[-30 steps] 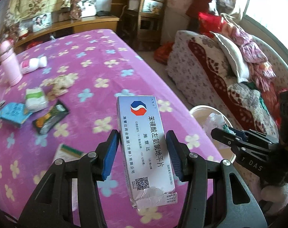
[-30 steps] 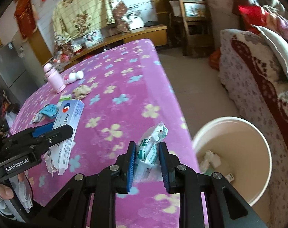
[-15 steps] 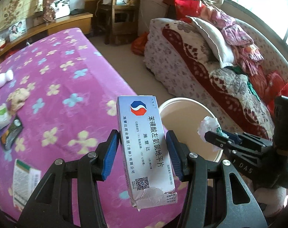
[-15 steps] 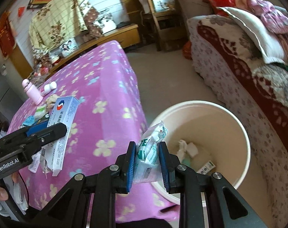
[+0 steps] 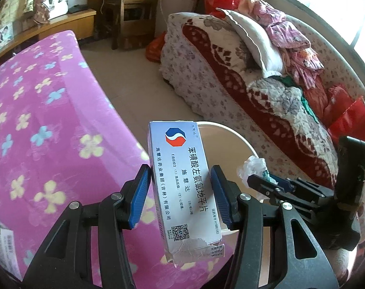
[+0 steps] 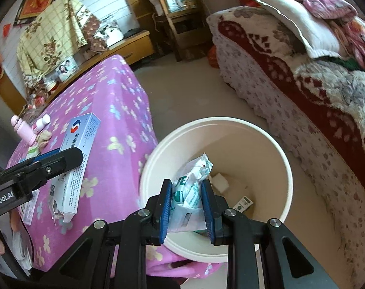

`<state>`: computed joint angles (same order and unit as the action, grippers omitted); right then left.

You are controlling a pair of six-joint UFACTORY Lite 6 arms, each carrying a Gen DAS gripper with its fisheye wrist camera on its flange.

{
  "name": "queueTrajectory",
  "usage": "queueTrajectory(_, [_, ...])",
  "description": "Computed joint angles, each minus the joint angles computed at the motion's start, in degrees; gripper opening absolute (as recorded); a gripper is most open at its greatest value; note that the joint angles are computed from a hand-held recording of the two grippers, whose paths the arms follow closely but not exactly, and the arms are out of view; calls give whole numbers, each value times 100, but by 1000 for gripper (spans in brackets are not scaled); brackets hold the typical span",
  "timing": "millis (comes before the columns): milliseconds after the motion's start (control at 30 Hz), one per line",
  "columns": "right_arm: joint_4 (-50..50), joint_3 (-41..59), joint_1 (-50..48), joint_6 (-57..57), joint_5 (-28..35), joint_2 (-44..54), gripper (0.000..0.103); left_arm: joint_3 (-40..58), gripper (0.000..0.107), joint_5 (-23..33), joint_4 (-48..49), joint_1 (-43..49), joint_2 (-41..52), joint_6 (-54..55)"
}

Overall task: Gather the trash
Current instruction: 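Open both tools to drop the packet and box into the bucket, then move both tools back over the trash on the table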

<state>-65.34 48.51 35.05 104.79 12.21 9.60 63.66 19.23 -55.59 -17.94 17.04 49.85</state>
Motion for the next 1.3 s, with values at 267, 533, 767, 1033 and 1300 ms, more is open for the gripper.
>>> queueTrajectory(267, [-1280,-322,-406,1420,-253,-31,52,280,52,405,-879,1,380,923])
queueTrajectory(533, [-1877,-344,-441,2072,-356,101,54,143,56,394,-894,50,293,1003])
queueTrajectory(767, [-1455,-226,-308,1699,-344,219,54,-136,56,241,-788,120,31,978])
queueTrajectory(1033, [-951,-43,-87,1259,-211,291,55,-458,56,112,-564,256,-297,845])
queueTrajectory(1300, [-118,356,283,519,-6,451,55,-928,56,156,-787,691,-797,1269])
